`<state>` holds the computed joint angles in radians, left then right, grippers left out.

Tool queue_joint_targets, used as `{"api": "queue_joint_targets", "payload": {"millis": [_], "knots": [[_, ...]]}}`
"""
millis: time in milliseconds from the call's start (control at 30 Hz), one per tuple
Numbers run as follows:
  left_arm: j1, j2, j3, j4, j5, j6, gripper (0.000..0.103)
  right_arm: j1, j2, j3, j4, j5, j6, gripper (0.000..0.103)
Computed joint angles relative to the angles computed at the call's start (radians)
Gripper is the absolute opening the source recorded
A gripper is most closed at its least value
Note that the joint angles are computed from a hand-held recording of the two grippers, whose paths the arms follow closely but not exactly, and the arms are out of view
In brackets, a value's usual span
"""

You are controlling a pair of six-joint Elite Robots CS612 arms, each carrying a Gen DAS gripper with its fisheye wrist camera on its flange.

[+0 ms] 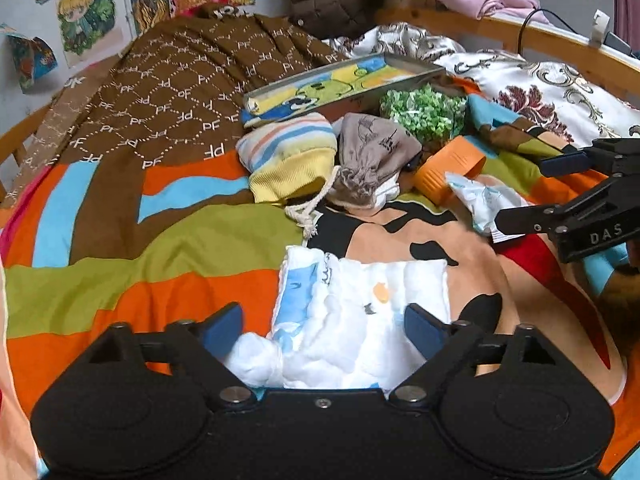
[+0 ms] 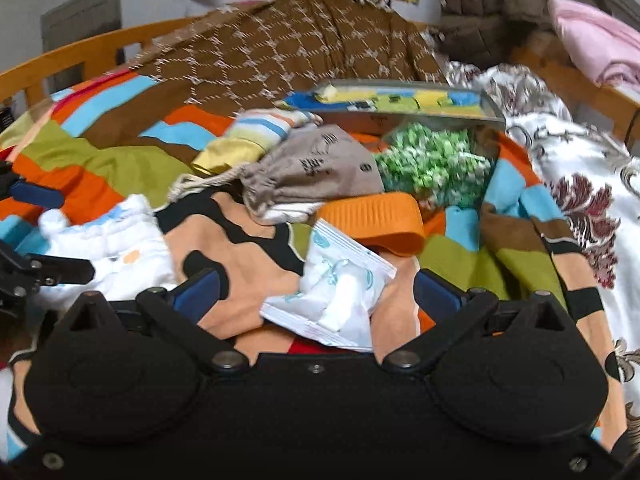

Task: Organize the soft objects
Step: 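Grasp the white baby garment with the left gripper while the right gripper grasps the white packet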

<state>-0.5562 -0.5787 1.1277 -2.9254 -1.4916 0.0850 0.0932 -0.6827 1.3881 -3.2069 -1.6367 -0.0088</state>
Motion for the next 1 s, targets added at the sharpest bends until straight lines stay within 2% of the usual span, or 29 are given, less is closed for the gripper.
{"api": "queue_joint_targets", "payload": {"millis": [100,200,233,267,333,433,500,567,733,1000], "knots": [[0.003,0.008,-0.024,0.047,-0.009,0.000,0.073,-0.007,0.008,-0.006,0.020,0.020,0.025,0.099],[0.003,0.012,-0.036,0.079,-0.016,0.007,0.065,-0.014,0.014,-0.014,0.048,0.039,0.055,0.089],[0.003,0.013,-0.039,0.090,-0.020,0.010,0.062,-0.013,0.014,-0.013,0.051,0.040,0.062,0.085],[0.004,0.013,-0.043,0.107,-0.029,0.011,0.054,-0.016,0.017,-0.016,0.062,0.045,0.072,0.079],[0.002,0.013,-0.048,0.138,-0.031,0.008,0.051,-0.023,0.026,-0.029,0.089,0.066,0.100,0.070],[-0.003,0.010,-0.046,0.143,-0.020,0.024,0.034,-0.028,0.029,-0.027,0.098,0.090,0.125,0.067],[-0.006,0.008,-0.050,0.156,-0.019,0.026,0.020,-0.031,0.031,-0.023,0.083,0.096,0.124,0.065],[-0.007,0.007,-0.056,0.175,-0.022,0.033,0.012,-0.035,0.031,-0.020,0.077,0.110,0.139,0.058],[-0.017,0.010,-0.072,0.232,-0.017,0.049,0.007,-0.040,0.034,-0.025,0.107,0.142,0.170,0.050],[-0.031,-0.008,-0.052,0.205,0.005,0.057,0.004,-0.043,0.031,-0.014,0.090,0.182,0.197,0.044]]}}
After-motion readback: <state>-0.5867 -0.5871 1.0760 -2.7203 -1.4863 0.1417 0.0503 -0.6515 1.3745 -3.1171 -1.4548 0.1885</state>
